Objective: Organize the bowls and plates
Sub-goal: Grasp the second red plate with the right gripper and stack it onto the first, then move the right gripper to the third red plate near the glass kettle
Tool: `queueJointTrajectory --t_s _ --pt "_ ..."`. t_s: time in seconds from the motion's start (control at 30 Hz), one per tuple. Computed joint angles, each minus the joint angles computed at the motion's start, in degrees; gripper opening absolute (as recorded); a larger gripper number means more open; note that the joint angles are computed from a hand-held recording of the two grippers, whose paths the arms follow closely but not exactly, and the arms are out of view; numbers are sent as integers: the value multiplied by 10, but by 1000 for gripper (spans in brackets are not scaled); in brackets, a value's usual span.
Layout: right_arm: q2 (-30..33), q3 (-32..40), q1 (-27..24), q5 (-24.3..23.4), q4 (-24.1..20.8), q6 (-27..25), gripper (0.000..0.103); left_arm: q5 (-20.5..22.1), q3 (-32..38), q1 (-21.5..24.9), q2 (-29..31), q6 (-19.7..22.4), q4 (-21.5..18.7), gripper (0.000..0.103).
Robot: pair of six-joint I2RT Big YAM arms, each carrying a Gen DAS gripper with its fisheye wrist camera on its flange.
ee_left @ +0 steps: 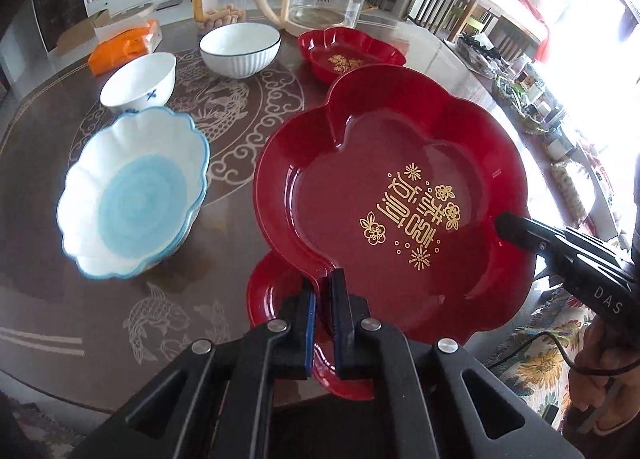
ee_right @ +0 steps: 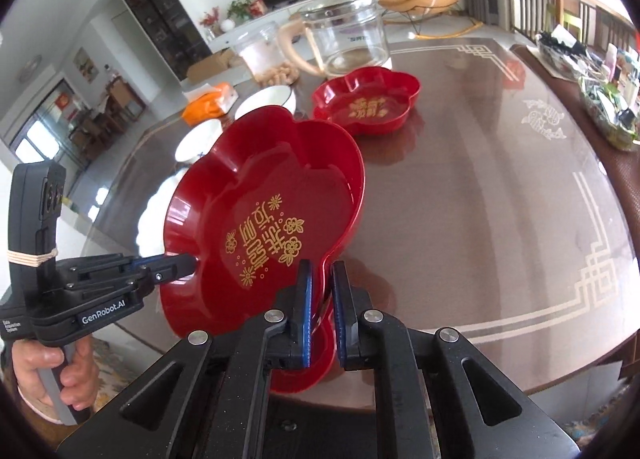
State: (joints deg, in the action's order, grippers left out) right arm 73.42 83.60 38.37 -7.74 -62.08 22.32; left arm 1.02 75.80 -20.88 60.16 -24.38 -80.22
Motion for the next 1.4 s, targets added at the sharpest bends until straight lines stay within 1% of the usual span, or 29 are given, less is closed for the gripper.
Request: queueJointTrajectory --t_s 0.1,0.17,0.27,0.4,0.5,0.6,0.63,0.7,0.73,0.77,0.8,0.83,0.87,0.9,0.93,1.03,1.13,1.17,1.23,1.3,1.4 --pt "10 -12 10 -6 -1 9 11 13 -41 -9 -22 -18 0 8" --pt "19 -15 14 0 -5 2 10 25 -64 -16 -34 -29 4 9" --pt "30 -16 14 3 -16 -6 10 25 -82 -34 -43 -44 8 11" --pt "35 -20 14 16 -17 -8 9 28 -81 -55 -43 -56 2 14" --pt "36 -24 10 12 -16 -8 10 6 -75 -73 -43 -64 -6 16" --pt "42 -22 12 11 -22 -15 10 -2 -70 -72 -44 -63 -13 16" --pt "42 -24 12 11 -21 -16 10 -14 -65 -75 -42 -64 -18 20" --pt "39 -28 12 12 -16 -14 10 -46 -58 -85 -39 -66 -34 33" --pt "39 -29 12 16 -14 -13 12 -63 -56 -91 -41 -69 -39 52" --pt "39 -29 13 20 -11 -12 16 -80 -55 -95 -46 -71 -40 72" --pt "37 -30 13 28 -8 -9 17 -100 -56 -100 -54 -76 -38 79" --pt "34 -32 12 29 -3 -6 20 -117 -56 -103 -63 -78 -35 83" --pt "31 -35 9 24 3 -1 36 -127 -57 -102 -72 -80 -34 83" --pt "25 -40 5 20 11 6 51 -127 -57 -96 -80 -80 -31 83" --pt "18 -44 3 23 19 13 53 -121 -60 -86 -90 -81 -25 83" --pt "0 -53 0 39 33 21 54 -101 -73 -55 -117 -85 -6 83" --pt "-16 -63 0 55 45 26 56 -110 -89 -40 -131 -85 -1 83" --pt "-21 -67 0 63 48 27 57 -106 -93 -36 -133 -86 2 83" --pt "-29 -76 0 76 51 27 60 -81 -105 -21 -140 -83 13 83" --pt "-35 -85 -1 85 53 28 61 -62 -113 -12 -143 -82 22 83" --pt "-39 -93 -5 91 53 32 61 -58 -116 -12 -139 -84 27 83"
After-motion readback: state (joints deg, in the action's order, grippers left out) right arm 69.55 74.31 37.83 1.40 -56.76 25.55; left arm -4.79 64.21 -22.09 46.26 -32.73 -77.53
